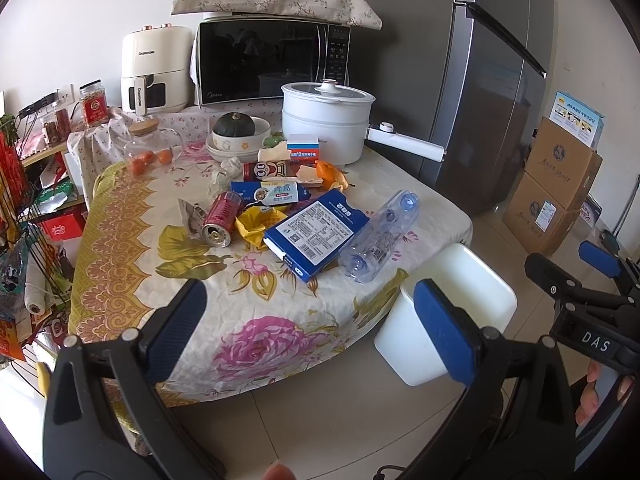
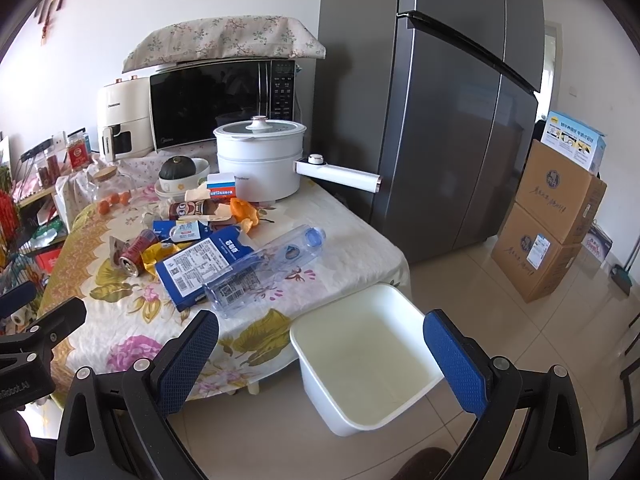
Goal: Collect trash
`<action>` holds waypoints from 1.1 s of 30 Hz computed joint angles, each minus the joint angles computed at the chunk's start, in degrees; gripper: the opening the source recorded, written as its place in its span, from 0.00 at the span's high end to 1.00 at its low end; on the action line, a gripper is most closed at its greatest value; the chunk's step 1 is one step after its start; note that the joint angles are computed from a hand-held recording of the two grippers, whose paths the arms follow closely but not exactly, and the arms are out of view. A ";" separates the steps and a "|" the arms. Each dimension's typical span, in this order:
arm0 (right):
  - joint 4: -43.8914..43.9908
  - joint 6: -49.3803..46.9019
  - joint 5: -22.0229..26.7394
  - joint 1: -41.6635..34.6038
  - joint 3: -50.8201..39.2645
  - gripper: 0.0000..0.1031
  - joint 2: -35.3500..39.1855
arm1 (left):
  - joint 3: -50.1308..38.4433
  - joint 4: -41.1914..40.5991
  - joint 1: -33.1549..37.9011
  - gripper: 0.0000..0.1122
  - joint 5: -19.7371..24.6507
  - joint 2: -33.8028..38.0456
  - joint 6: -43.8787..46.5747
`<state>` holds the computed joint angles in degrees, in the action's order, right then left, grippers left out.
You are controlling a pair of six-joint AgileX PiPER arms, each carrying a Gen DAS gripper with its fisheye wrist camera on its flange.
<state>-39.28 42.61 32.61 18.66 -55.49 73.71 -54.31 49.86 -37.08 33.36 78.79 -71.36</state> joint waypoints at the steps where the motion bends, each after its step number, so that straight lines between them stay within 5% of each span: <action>1: -0.40 0.53 0.20 0.36 0.01 0.00 0.00 | 0.00 0.03 -0.03 0.08 -0.01 0.01 -0.05; 33: -1.20 0.53 2.47 0.46 -0.31 0.00 0.28 | 0.16 -3.87 2.20 0.08 -0.20 -0.17 3.89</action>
